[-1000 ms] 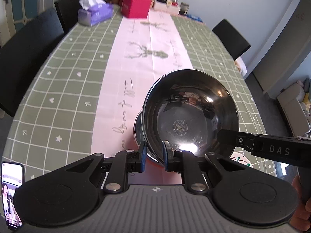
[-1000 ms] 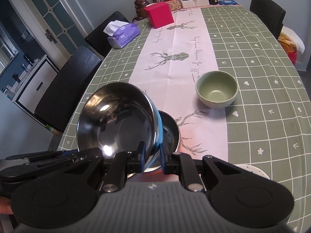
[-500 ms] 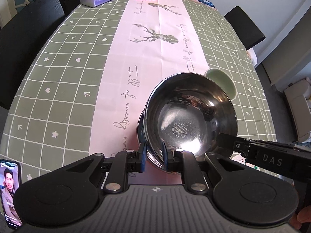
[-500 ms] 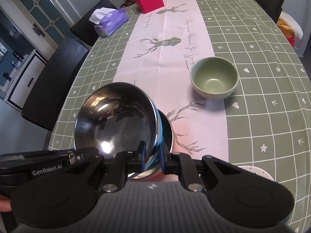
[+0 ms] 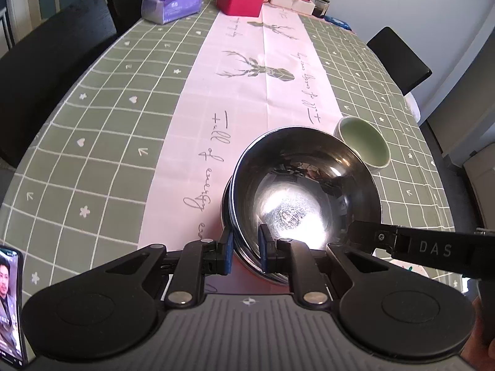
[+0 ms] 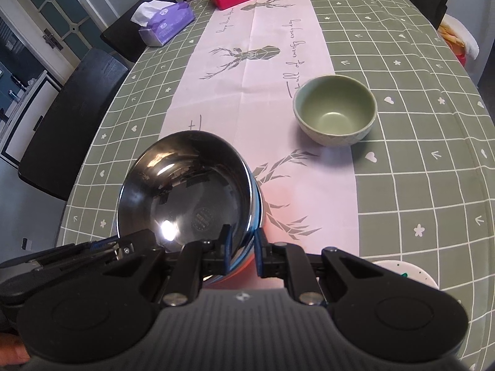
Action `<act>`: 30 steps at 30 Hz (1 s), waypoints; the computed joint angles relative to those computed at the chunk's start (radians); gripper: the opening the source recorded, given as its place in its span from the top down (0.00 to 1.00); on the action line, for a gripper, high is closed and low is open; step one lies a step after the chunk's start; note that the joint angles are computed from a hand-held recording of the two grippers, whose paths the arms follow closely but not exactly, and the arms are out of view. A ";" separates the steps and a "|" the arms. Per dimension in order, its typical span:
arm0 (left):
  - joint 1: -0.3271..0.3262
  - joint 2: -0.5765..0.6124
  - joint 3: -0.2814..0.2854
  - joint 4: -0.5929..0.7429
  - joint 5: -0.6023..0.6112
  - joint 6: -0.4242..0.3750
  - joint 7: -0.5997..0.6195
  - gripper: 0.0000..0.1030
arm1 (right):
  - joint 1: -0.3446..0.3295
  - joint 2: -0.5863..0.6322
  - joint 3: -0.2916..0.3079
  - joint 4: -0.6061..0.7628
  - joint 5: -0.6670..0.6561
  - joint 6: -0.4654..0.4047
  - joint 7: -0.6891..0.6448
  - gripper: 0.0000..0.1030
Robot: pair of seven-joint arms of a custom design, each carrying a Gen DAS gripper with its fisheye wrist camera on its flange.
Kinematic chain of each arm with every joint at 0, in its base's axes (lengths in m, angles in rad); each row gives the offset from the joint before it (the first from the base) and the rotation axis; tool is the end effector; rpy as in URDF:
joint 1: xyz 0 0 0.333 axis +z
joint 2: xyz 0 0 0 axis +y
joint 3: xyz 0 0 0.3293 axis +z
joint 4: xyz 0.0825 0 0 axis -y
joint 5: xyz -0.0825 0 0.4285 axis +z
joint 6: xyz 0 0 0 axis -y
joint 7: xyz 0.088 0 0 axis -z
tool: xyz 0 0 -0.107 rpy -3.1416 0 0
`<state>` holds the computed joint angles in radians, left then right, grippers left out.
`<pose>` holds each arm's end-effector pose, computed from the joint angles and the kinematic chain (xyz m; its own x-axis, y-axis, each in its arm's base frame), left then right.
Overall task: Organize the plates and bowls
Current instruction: 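Carry the blue bowl over the orange bowl and lower it inside, then open both grippers and pull them back from the nested steel bowls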
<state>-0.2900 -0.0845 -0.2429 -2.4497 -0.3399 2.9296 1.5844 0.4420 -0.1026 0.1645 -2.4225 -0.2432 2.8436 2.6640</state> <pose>0.4779 -0.2577 0.3734 -0.2867 -0.9354 0.2070 -0.8512 0.1496 -0.5031 0.4420 0.3226 0.3869 -0.1831 -0.9250 -0.3329 -0.8670 0.3116 -0.3889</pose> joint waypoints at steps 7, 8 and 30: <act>0.002 -0.003 -0.007 -0.020 0.054 0.042 -0.030 0.82 | 0.003 0.012 0.003 0.022 -0.013 -0.034 -0.003 0.88; -0.001 -0.001 -0.003 -0.020 0.041 0.042 -0.020 0.81 | 0.004 0.012 0.002 0.022 -0.010 -0.034 -0.006 0.88; -0.023 -0.028 -0.009 -0.065 -0.061 0.167 0.067 0.71 | -0.014 -0.032 0.031 0.019 -0.187 -0.063 0.093 0.88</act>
